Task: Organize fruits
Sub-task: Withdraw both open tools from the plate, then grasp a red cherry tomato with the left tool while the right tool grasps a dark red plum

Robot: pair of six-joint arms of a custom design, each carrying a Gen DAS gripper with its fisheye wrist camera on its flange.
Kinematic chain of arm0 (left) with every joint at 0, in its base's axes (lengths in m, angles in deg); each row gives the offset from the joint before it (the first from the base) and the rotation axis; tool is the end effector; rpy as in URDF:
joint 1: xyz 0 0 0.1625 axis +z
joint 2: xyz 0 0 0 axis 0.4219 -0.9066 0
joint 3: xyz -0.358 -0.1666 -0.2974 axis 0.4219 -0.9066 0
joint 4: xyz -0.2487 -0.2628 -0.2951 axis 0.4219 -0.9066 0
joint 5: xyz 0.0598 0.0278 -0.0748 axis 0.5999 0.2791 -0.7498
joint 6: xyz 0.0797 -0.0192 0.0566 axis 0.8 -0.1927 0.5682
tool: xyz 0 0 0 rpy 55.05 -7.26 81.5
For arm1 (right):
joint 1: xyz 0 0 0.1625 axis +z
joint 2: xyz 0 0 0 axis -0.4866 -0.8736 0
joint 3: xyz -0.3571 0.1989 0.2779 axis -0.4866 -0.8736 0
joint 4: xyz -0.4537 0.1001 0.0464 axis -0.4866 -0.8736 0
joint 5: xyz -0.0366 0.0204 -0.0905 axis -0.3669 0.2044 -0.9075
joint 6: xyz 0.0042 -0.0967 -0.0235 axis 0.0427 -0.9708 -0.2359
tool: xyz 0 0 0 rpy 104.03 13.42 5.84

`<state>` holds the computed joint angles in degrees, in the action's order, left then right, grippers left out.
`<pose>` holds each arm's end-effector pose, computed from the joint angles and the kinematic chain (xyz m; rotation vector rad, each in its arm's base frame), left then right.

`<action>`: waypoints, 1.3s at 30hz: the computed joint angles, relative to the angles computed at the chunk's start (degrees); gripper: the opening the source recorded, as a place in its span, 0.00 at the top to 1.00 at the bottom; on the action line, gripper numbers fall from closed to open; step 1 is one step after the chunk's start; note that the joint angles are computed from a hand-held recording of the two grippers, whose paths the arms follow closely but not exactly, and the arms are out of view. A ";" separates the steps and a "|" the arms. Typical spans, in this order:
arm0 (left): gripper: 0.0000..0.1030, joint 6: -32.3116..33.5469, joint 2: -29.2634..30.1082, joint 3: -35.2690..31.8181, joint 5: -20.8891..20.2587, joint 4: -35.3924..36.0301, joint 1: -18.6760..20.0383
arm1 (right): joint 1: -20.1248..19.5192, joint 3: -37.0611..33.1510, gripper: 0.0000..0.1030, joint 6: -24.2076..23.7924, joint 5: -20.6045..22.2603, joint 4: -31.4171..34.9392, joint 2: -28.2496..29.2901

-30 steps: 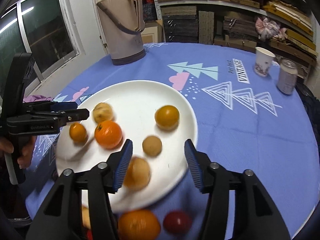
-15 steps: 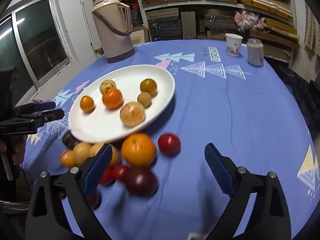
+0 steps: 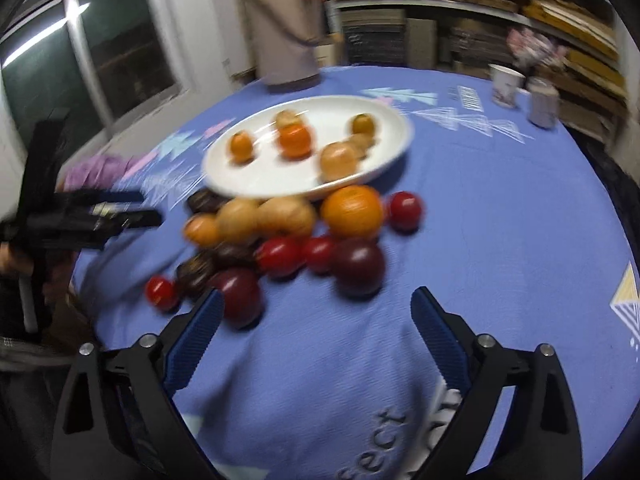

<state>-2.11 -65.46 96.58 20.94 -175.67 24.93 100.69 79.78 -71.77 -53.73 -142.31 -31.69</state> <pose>-0.2770 -0.6572 -0.0657 0.3284 2.3182 -0.7828 -0.0815 -0.6782 0.2749 1.1013 -2.5482 0.5720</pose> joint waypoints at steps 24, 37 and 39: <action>0.17 2.94 -0.50 2.15 -8.31 0.23 -2.06 | 1.26 1.01 0.63 -4.92 -2.84 0.00 3.71; 0.65 3.41 2.46 -1.44 -13.77 7.04 -1.13 | 0.34 1.36 0.63 -5.03 -2.25 0.17 2.60; 0.69 3.19 2.57 -1.44 -14.07 6.96 -0.82 | 0.33 1.44 0.63 -5.05 -2.38 0.07 2.57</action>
<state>1.08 -62.89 95.14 6.87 -168.71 24.11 101.03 81.22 -76.82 -56.10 -142.24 -29.12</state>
